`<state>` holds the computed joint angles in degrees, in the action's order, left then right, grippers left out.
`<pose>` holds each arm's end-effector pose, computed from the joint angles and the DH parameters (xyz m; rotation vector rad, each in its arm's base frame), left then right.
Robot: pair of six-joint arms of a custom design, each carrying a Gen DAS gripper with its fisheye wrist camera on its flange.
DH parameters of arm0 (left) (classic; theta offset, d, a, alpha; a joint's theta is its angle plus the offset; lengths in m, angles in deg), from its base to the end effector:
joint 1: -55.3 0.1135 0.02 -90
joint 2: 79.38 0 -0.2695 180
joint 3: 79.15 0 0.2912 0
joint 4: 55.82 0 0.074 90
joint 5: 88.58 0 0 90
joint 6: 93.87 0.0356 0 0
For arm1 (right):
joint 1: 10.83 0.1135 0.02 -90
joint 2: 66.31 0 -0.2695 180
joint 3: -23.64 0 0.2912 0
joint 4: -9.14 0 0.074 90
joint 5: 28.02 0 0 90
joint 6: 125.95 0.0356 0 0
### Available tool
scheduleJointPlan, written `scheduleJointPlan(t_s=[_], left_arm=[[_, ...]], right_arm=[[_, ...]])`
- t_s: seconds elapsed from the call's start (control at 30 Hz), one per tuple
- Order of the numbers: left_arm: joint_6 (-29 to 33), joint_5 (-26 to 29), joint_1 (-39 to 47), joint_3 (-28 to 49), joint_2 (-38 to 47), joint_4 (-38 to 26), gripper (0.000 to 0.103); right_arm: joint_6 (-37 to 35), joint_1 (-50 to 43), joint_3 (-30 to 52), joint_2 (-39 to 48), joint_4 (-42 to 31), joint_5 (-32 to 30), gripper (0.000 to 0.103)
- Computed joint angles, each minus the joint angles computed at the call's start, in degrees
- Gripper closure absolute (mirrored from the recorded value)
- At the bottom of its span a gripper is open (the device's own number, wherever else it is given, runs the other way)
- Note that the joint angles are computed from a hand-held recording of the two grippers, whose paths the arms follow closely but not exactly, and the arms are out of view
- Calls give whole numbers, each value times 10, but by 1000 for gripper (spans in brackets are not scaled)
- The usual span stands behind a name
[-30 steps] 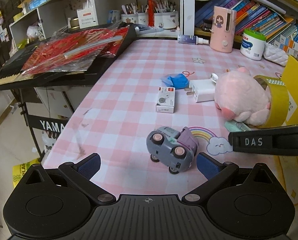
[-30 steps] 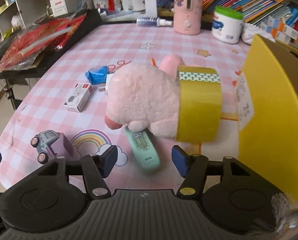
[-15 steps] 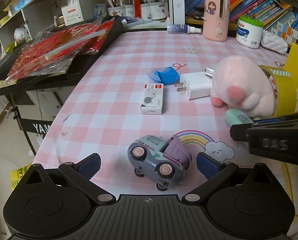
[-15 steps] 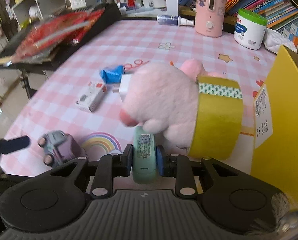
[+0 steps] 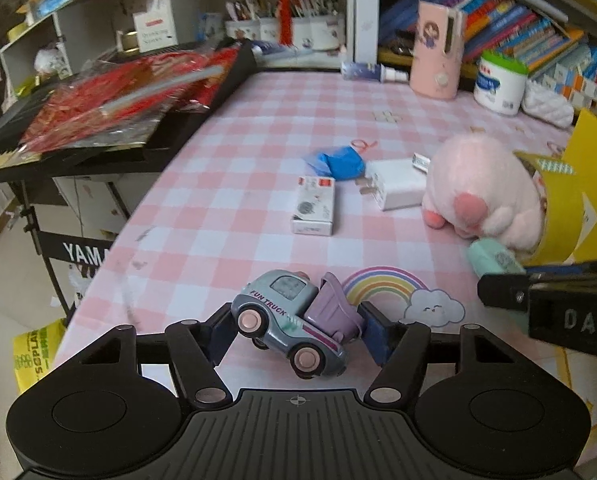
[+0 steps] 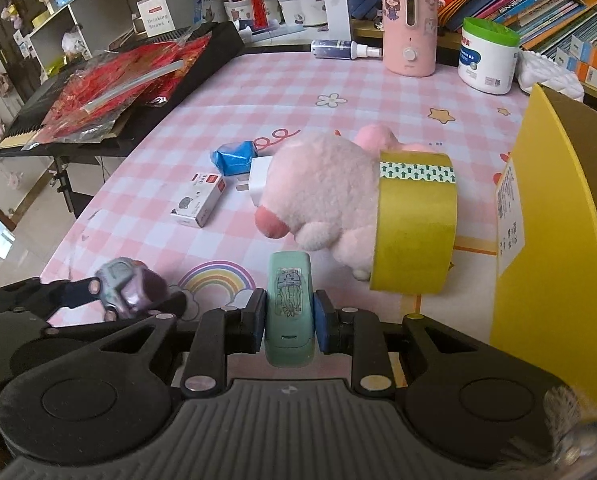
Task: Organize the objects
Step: 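Close the left gripper on the toy truck while the right gripper closes on the stapler, then carry the truck and stapler in both grippers over the yellow box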
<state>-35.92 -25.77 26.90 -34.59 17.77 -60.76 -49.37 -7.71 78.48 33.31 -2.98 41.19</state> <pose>0.2604 -0.1223 0.0605 -0.2473 2.4125 0.1509 0.3291 0.0306 0.0842 -0.4963 2.4638 0.3916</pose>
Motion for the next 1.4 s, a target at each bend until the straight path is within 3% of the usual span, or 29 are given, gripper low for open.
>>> scheduleJointPlan(t_s=[0.3, 0.83, 1.1, 1.4], left_arm=[[-22, -12, -16, -86, -147, -29, 38], [-76, -53, -139, -196, -390, -168, 38], [-107, -71, -219, -220, -476, -245, 38], [-147, -96, -310, -225, -509, -296, 38]], right_arm=[[19, 21, -65, -71, 11, 7, 80], [78, 10, -232, -304, -16, 49, 80], [103, 14, -312, -481, -98, 76, 80], [113, -36, -366, -682, -253, 70, 80]])
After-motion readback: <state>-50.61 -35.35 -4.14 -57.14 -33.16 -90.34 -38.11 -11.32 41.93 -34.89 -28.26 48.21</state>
